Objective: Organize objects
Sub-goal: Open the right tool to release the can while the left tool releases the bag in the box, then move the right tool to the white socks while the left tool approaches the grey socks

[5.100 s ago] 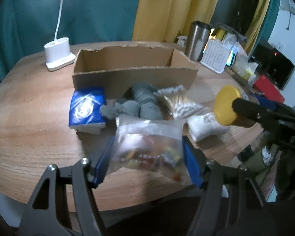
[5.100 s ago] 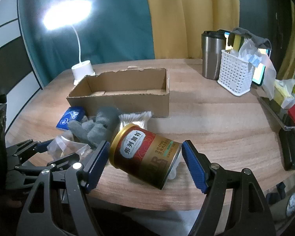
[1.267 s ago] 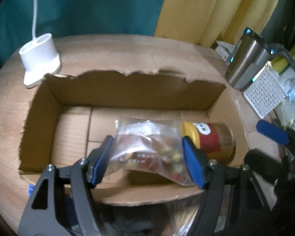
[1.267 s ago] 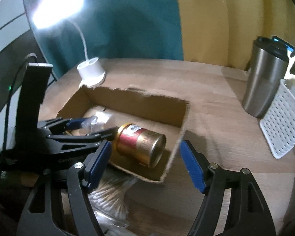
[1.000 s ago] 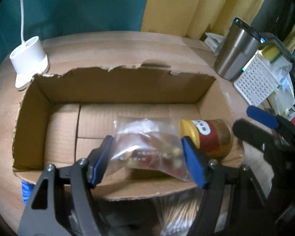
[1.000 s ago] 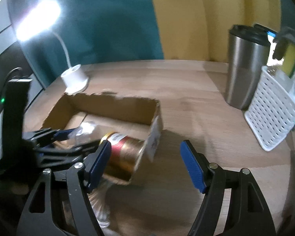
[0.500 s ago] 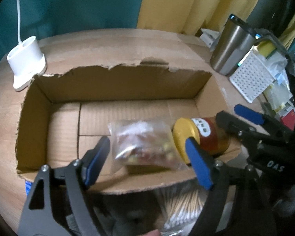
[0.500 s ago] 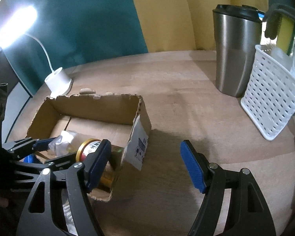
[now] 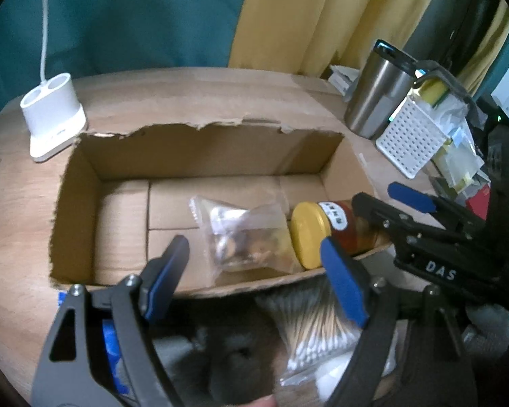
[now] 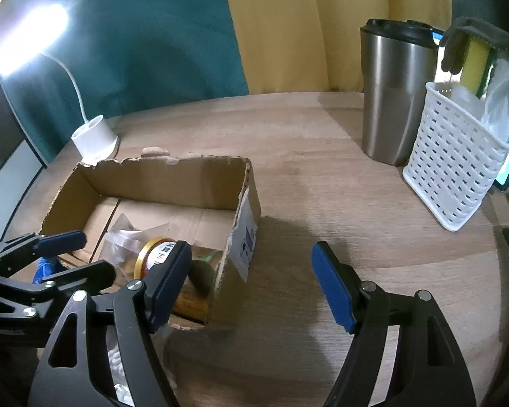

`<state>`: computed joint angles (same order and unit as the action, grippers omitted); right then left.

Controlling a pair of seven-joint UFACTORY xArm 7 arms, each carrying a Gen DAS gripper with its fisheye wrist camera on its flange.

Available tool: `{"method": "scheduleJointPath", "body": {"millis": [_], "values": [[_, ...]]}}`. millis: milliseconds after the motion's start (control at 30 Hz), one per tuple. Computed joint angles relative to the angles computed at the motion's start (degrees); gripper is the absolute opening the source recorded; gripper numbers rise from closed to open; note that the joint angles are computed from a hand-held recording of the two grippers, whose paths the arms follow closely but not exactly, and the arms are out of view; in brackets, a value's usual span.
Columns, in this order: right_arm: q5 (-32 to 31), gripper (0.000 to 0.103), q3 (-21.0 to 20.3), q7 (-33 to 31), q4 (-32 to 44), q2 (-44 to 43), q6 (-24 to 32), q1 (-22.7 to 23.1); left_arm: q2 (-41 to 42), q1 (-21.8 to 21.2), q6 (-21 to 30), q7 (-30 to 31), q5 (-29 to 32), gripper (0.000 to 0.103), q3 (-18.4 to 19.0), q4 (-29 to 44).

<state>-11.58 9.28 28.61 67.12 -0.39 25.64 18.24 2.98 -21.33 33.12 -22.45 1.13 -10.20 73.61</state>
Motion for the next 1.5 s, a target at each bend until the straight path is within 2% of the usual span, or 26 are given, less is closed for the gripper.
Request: {"method": "scheduleJointPath", "body": {"millis": [500, 967, 1500], "values": [[-8.23, 0.076, 0.47, 6.14, 1.96, -0.04, 2.92, 0.91, -4.88, 1.28, -2.7, 3.01, -2.84, 0.081, 0.27, -4.96], [-9.96, 0.077, 2.17, 8.54, 0.19, -3.76, 3.81, 1.02, -10.32, 2.27, -5.43, 2.64, -1.85, 0.081, 0.04, -10.59], [-11.67, 0.077, 4.42, 11.45, -1.62, -5.52, 4.1, 2.02, -18.46, 3.89, -6.34, 1.05, -1.51, 0.081, 0.15, -19.24]]}}
